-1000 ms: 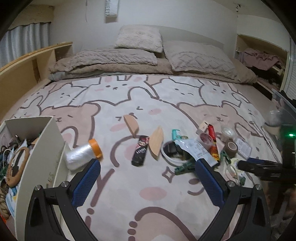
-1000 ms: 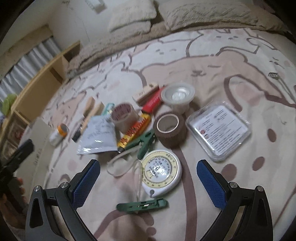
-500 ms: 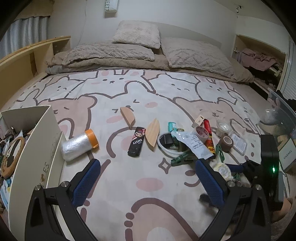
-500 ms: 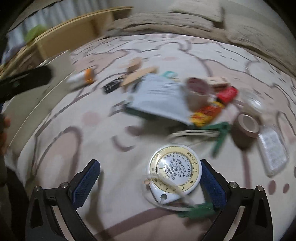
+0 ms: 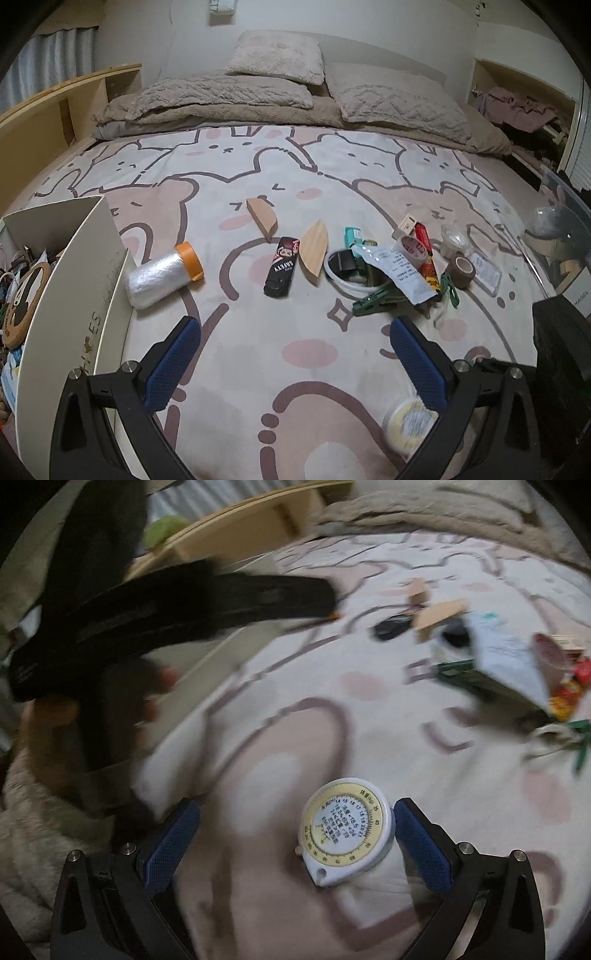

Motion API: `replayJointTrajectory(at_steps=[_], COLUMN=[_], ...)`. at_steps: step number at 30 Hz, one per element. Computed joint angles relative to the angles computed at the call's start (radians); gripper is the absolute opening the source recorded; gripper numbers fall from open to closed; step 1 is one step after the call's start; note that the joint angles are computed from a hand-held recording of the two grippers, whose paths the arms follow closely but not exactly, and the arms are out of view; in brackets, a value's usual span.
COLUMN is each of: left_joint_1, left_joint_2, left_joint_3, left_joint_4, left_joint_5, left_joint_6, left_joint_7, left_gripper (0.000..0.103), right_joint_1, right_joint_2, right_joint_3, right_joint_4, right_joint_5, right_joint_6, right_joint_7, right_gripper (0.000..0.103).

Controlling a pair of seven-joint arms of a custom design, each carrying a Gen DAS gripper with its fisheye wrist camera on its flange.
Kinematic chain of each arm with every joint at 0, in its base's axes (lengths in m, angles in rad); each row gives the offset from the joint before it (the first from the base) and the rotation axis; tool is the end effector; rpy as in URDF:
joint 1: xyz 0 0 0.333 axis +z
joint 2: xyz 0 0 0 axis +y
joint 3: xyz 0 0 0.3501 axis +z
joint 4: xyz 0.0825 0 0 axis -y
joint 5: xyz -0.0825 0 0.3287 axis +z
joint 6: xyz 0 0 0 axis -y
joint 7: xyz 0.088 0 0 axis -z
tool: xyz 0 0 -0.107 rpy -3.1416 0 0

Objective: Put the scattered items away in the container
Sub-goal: 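Lower the right tool toward a green clothespin while the left tool approaches the round tape measure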

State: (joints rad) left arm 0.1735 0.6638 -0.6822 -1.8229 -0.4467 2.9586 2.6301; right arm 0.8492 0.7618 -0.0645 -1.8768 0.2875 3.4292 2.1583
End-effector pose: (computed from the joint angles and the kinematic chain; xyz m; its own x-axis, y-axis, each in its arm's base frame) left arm 0.6325 -0.2209 0.3533 -0.8034 -0.5925 0.0585 -0.4627 0.5595 -0.6877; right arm 0.4883 0.4543 0.2684 0.0800 -0.8798 -0.4685 -0.8193 0.2097 -0.5337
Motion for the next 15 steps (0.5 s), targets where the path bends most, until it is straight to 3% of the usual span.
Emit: replayJointTrajectory(at_steps=[1,3,5,9,11,15], left_joint_1=[-0.002,0.004,0.007,0.005,0.013,0.047], left_joint_2=[-0.002,-0.004,-0.008,-0.020,-0.029,-0.038], left_joint_3=[0.003,-0.004,-0.001,0.014,0.013,-0.017], left_joint_4=[-0.005,-0.017,-0.026,-0.058,-0.085,-0.133], left_joint_5=[0.004,0.009,0.022,0.051,0.066,0.081], left_joint_6=[0.006,0.016,0.011,0.022,0.028,0.032], left_joint_7=[0.002,0.011,0.016,0.029,0.040,0.067], left_gripper=[0.103,0.103,0.103,0.103,0.103,0.103], right_joint_1=[-0.059,-0.076,-0.032,0.003,0.088,0.189], right_joint_2=[0.002,0.000,-0.015,-0.055,-0.076,-0.107], right_joint_3=[0.066,0.100,0.058,0.036,-0.047,-0.138], right_joint_4=[-0.001,0.004,-0.005,-0.068,-0.103,-0.176], right_joint_5=[-0.058,-0.058,-0.048,-0.035,0.013,0.084], right_joint_6=[0.017,0.001,-0.032,-0.033,-0.050,-0.034], right_joint_7=[0.018,-0.009,-0.011,0.007,0.027,0.069], right_gripper=[0.103,0.103,0.103,0.103,0.103,0.103])
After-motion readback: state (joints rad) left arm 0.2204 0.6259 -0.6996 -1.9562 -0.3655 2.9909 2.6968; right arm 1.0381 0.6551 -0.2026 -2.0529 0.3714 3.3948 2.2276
